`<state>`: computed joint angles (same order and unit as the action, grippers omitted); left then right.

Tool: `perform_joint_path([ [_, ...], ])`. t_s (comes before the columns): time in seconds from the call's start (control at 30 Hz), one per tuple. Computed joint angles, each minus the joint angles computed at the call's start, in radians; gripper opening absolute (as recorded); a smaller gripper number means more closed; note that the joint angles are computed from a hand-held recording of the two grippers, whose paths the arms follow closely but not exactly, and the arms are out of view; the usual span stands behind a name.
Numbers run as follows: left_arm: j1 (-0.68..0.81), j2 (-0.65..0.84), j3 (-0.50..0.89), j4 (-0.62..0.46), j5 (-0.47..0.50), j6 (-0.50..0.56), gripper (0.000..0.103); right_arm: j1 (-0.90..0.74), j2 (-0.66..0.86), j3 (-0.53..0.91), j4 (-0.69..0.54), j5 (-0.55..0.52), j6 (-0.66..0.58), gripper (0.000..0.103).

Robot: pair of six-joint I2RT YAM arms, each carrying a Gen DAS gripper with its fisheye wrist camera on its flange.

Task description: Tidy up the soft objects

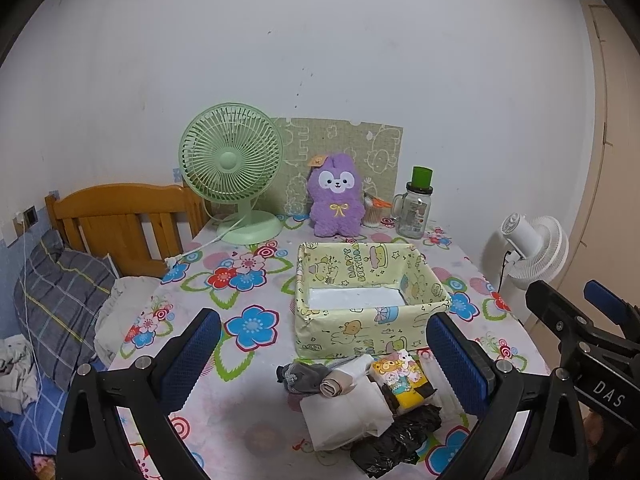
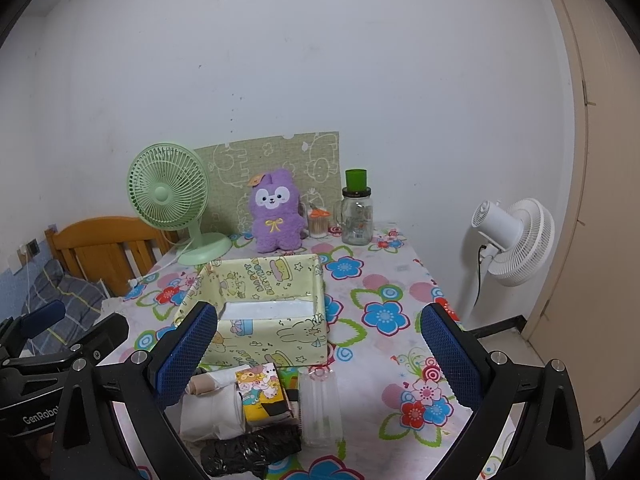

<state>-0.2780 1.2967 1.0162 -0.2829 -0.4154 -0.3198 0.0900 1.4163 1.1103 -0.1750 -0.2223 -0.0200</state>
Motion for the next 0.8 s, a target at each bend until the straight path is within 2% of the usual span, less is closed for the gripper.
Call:
perform_joint_path([
  [0.8,-0.008,0.0,0.019,-0.022,-0.015,0.009,0.103,-0.009,-0.006,-0.001,-0.003,-0.003,0.003,0.103],
])
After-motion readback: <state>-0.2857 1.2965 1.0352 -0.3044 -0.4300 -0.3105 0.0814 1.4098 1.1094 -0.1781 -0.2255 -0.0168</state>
